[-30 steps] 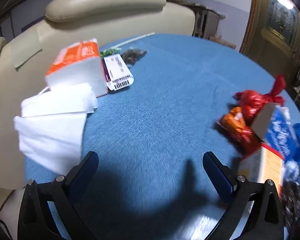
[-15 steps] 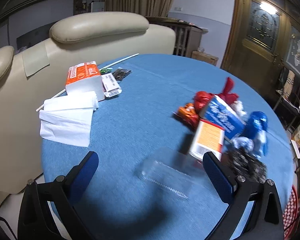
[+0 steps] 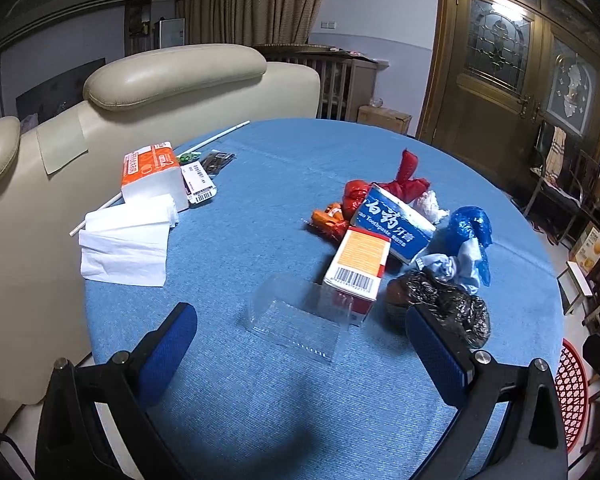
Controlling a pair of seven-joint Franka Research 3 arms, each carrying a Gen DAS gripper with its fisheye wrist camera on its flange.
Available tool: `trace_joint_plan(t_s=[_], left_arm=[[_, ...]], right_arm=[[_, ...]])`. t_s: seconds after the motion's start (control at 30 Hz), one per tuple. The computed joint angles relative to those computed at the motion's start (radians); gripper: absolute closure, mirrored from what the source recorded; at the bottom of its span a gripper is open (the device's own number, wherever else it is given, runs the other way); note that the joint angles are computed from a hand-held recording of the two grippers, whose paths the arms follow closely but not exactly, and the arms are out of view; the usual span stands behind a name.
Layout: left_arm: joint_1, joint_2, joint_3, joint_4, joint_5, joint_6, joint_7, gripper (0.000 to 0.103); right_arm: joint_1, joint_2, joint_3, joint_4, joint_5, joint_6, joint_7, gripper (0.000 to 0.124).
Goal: Collect trash
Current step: 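Move both tools over the table toward the pile of trash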
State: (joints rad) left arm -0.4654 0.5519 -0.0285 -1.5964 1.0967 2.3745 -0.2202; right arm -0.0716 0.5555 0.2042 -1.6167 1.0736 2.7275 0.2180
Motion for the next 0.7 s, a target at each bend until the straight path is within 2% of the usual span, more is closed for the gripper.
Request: trace_joint_plan(t_s=[0.7], left_arm=[[-0.003, 0.018, 0.004, 0.029, -0.017, 0.006, 0.036, 0.000]], right_arm=[[0.006, -0.017, 0.000, -0.008, 0.043, -0.018, -0.047, 0.021]])
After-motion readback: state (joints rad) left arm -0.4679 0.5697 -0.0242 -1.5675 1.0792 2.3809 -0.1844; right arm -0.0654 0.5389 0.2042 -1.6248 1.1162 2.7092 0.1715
